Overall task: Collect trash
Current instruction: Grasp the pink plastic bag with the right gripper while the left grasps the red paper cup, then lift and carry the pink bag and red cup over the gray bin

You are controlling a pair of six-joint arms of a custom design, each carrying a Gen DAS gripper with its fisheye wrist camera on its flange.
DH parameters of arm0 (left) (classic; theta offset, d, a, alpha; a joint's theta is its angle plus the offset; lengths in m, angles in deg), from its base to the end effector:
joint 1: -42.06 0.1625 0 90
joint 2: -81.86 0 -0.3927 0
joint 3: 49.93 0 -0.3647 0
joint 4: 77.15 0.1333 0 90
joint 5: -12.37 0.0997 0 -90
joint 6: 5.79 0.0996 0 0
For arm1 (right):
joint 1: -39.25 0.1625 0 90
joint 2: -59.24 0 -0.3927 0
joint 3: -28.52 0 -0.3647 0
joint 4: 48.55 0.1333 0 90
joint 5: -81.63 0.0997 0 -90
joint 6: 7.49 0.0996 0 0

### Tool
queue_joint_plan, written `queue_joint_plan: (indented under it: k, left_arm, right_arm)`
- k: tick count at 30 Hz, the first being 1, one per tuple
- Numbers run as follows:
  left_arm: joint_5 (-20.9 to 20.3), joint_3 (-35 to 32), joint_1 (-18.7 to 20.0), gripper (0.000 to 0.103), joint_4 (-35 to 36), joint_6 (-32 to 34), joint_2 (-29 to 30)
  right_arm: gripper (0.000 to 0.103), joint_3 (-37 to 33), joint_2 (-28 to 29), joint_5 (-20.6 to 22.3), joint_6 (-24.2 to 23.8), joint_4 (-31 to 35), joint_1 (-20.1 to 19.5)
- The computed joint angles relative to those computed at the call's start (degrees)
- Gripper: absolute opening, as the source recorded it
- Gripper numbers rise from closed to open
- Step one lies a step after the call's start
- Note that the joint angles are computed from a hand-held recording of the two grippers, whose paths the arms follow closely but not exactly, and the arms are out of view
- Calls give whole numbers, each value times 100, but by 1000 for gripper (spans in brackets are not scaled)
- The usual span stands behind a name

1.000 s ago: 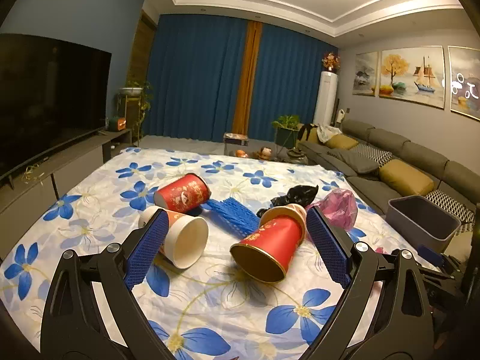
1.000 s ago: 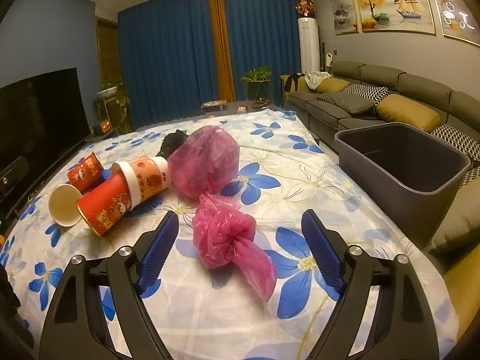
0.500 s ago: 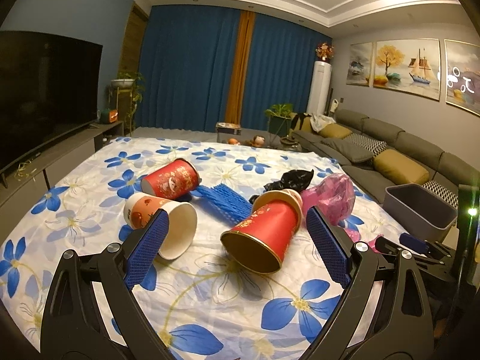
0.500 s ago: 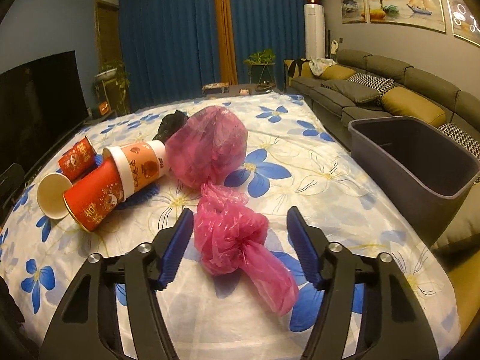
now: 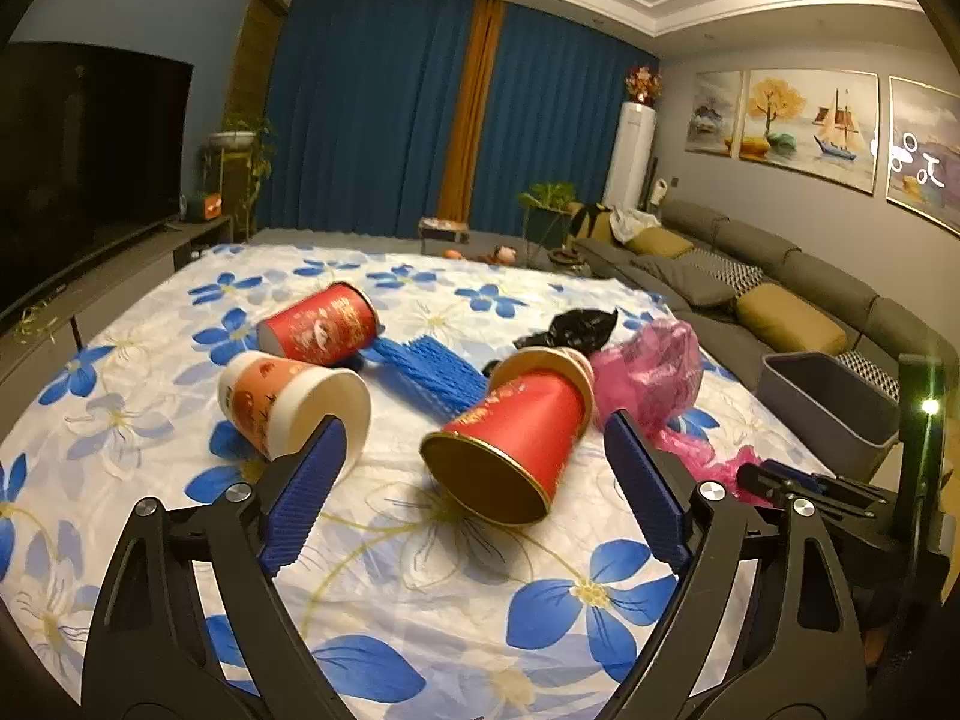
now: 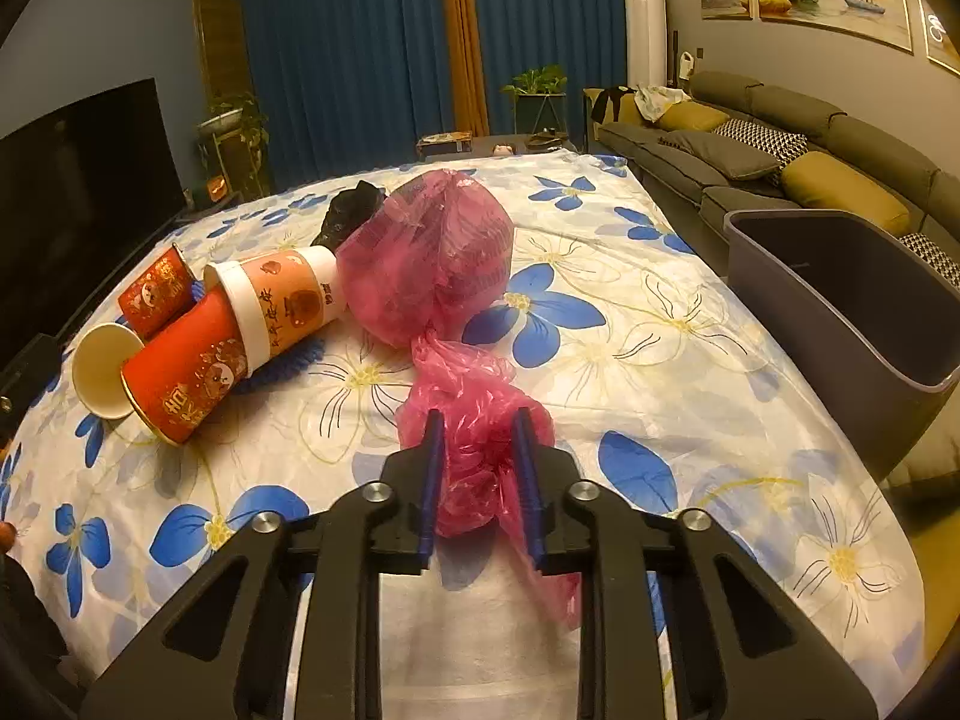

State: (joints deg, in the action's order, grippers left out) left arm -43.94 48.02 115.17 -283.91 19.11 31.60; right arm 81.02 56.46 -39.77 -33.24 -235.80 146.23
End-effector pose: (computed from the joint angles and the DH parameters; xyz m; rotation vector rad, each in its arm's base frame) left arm 0.0033 -0.6381 0.2583 0.3431 2.1364 -1.4094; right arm 0.2992 -0.7012 -0.0805 0.5893 -2.3105 0.9881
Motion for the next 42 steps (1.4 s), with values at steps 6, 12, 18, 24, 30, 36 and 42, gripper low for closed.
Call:
queue_joint_plan:
  k: [6, 12, 18, 24, 30, 36, 42]
  left_arm:
    - [-101, -231, 64, 72, 730, -234, 55]
    - [-272, -560, 199, 57, 1646, -668, 108]
    - [-603, -818, 354, 38, 2437, -1197, 125]
    - [-973, -916, 459, 11, 2754, -1404, 127]
    - [-995, -717, 386, 2, 2546, -1270, 29]
    - [-1096, -180, 234, 2, 2023, -1059, -313]
    - [-1058, 264, 48, 2, 1494, -745, -617]
  right_arm:
    - [7, 260, -114, 228, -19, -413, -26]
    - [6, 616, -248, 443, -70, -953, -46]
    - [6, 928, -442, 570, -64, -1214, -37]
    - [6, 1149, -563, 680, -99, -1374, -5]
    - [6, 1288, -633, 726, -142, -1496, 31]
    - [6, 1452, -727, 768, -214, -1695, 67]
    - [6, 1686, -845, 853, -231, -1930, 97]
